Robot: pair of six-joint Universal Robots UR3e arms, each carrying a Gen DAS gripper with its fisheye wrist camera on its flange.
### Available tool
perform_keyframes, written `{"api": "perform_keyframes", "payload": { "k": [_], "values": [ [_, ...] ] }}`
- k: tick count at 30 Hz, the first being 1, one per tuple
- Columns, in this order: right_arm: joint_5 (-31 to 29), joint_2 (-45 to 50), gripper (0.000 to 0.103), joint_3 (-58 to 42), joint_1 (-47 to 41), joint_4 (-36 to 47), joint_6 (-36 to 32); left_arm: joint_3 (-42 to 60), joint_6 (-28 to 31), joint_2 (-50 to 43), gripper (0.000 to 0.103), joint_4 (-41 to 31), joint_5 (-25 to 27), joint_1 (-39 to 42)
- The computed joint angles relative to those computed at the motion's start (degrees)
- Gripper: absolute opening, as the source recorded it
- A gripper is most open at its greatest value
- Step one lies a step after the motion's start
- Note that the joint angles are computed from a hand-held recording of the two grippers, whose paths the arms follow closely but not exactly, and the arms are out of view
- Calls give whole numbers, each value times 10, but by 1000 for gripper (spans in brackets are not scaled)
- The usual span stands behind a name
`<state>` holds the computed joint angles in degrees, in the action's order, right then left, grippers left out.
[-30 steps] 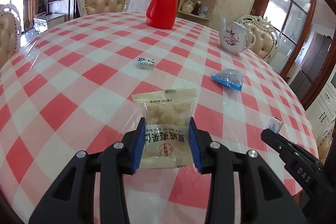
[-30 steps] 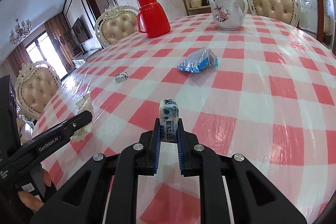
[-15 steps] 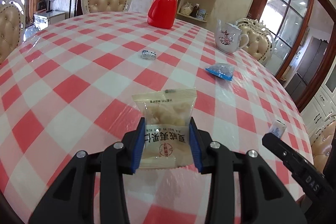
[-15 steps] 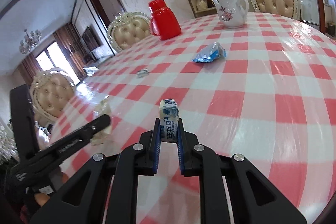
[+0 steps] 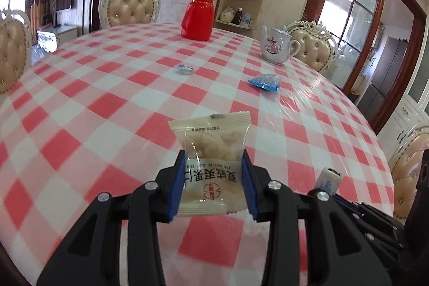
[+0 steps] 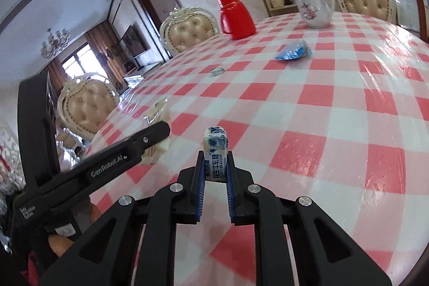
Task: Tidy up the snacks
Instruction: 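Carry both snacks to the translucent box and open both grippers inside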
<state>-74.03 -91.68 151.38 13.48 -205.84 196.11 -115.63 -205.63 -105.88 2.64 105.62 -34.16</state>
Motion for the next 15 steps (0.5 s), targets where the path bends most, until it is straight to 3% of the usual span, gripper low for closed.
{"api": "perform_keyframes", "payload": {
  "k": [9, 15],
  "values": [
    [-74, 21, 14, -58, 134, 23, 22, -113, 18, 141, 40, -26, 92, -33],
    [-146, 73, 14, -144, 265, 56, 35, -214, 24, 289, 40, -74, 120, -30]
  ]
}}
